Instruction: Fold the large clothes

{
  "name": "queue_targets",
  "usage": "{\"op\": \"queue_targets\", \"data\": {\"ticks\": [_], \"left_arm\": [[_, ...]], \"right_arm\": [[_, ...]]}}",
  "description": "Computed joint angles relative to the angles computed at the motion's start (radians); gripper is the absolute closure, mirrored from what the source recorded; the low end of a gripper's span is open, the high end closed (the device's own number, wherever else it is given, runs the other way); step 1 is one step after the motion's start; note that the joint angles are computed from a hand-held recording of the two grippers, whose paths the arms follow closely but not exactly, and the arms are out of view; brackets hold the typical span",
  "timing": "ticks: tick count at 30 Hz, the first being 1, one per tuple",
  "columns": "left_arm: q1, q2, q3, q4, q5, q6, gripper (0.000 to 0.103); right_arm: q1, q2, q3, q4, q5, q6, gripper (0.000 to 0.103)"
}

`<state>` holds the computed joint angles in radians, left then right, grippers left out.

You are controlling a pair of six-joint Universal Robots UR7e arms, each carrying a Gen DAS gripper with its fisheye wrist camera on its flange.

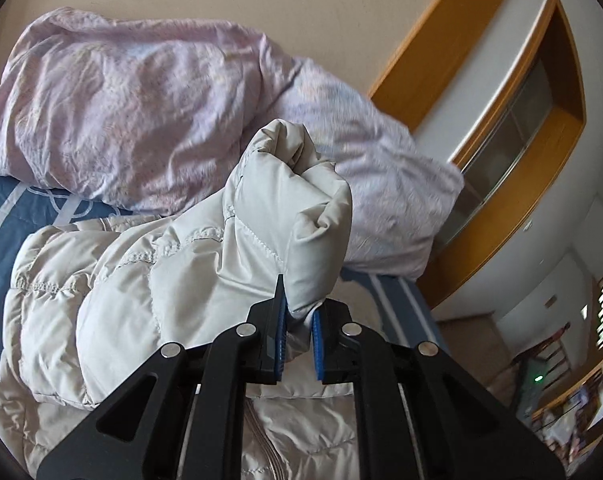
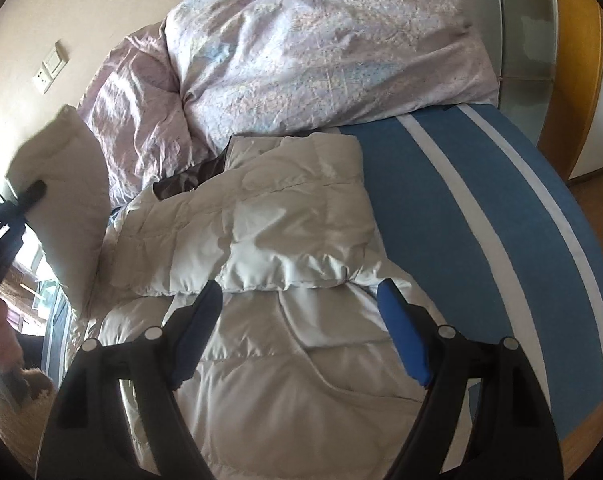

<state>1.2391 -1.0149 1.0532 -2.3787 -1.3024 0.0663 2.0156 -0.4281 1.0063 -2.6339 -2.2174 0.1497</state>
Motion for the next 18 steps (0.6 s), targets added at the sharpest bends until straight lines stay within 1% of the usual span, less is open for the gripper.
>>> {"op": "queue_targets", "data": {"ticks": [3,6,8,9,10,11,13,14,16,18], "left_arm": [[-0.003,0.019,0.007,0.036,0.028,-0.003,0.093],[-0.002,0.052,-0.032,0.128,0.049,-0.007,0.091],[0.001,0.063,-0.048,0.199,0.035,-0.002,0.069],[0.005,0.066,-0.056,0.231,0.012,-0.007,0.042],[0.007,0.061,-0.045,0.232,-0.003,-0.006,0.030],[0.009,0.055,-0.032,0.219,-0.015,0.002,0.022],[0.009,0.040,-0.011,0.203,-0.032,0.030,0.015],[0.013,0.028,-0.005,0.208,-0.050,0.034,0.010],[0.021,0.001,0.013,0.207,-0.075,0.035,0.007],[0.026,-0.028,0.034,0.200,-0.068,0.034,0.005]], "right_arm": [[-0.005,0.004,-0.008,0.005,0.003,0.006,0.023],[-0.009,0.010,-0.020,0.015,0.009,0.012,0.023],[-0.010,0.012,-0.025,0.019,0.013,0.014,0.023],[-0.010,0.015,-0.031,0.023,0.015,0.015,0.023],[-0.011,0.017,-0.038,0.027,0.017,0.016,0.023],[-0.010,0.021,-0.045,0.030,0.017,0.017,0.023],[-0.008,0.026,-0.057,0.035,0.025,0.017,0.023],[-0.006,0.030,-0.065,0.039,0.029,0.017,0.023],[-0.002,0.041,-0.088,0.057,0.047,0.014,0.023],[0.000,0.060,-0.128,0.092,0.084,0.013,0.023]]}}
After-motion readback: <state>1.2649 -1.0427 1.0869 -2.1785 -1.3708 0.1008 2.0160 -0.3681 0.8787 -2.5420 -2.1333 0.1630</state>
